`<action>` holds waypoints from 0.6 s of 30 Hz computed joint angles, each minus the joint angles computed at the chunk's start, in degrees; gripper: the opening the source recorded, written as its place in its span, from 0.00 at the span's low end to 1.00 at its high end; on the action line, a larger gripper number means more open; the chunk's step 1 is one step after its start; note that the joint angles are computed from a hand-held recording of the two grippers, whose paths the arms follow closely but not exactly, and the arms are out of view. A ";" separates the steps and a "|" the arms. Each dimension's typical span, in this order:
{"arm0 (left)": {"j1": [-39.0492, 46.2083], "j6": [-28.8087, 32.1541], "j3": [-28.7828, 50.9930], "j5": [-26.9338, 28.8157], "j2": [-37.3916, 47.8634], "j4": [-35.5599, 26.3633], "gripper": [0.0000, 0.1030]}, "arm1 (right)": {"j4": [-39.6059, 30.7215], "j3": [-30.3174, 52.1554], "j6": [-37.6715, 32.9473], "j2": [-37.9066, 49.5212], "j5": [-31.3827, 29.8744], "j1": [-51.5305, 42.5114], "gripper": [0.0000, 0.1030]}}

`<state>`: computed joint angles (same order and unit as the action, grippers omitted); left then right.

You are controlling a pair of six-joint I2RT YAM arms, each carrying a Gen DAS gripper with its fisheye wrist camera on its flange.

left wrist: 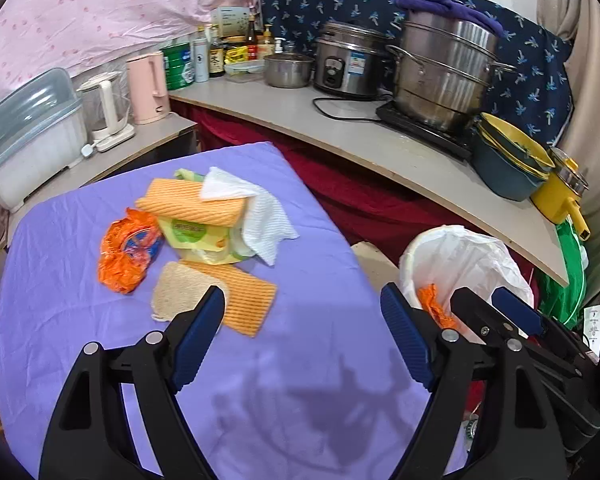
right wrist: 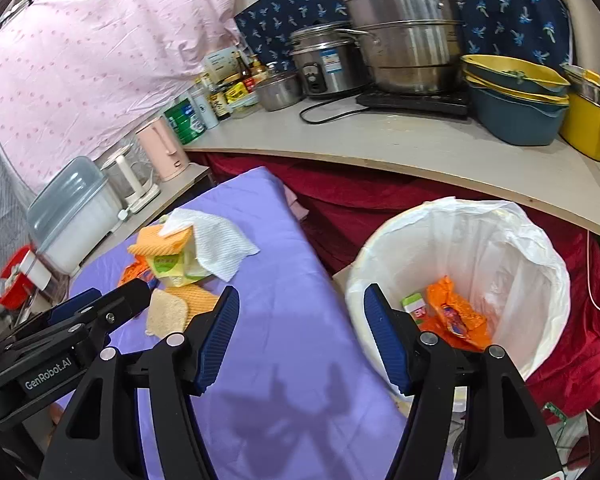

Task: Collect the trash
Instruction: 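Move both open tools back over the table toward the remaining trash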

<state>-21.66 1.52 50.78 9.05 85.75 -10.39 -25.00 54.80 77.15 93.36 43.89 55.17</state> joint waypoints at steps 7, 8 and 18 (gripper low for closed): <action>7.39 1.96 0.18 2.81 0.78 -0.52 0.75 | 0.75 7.59 -4.47 6.18 -1.38 0.04 0.61; 8.74 2.36 0.31 3.29 1.15 -0.53 0.75 | 0.75 8.86 -5.15 7.18 -1.65 0.02 0.61; 19.09 5.48 3.97 6.41 8.46 -0.28 0.75 | 2.60 18.75 -11.24 16.36 -5.97 -1.81 0.61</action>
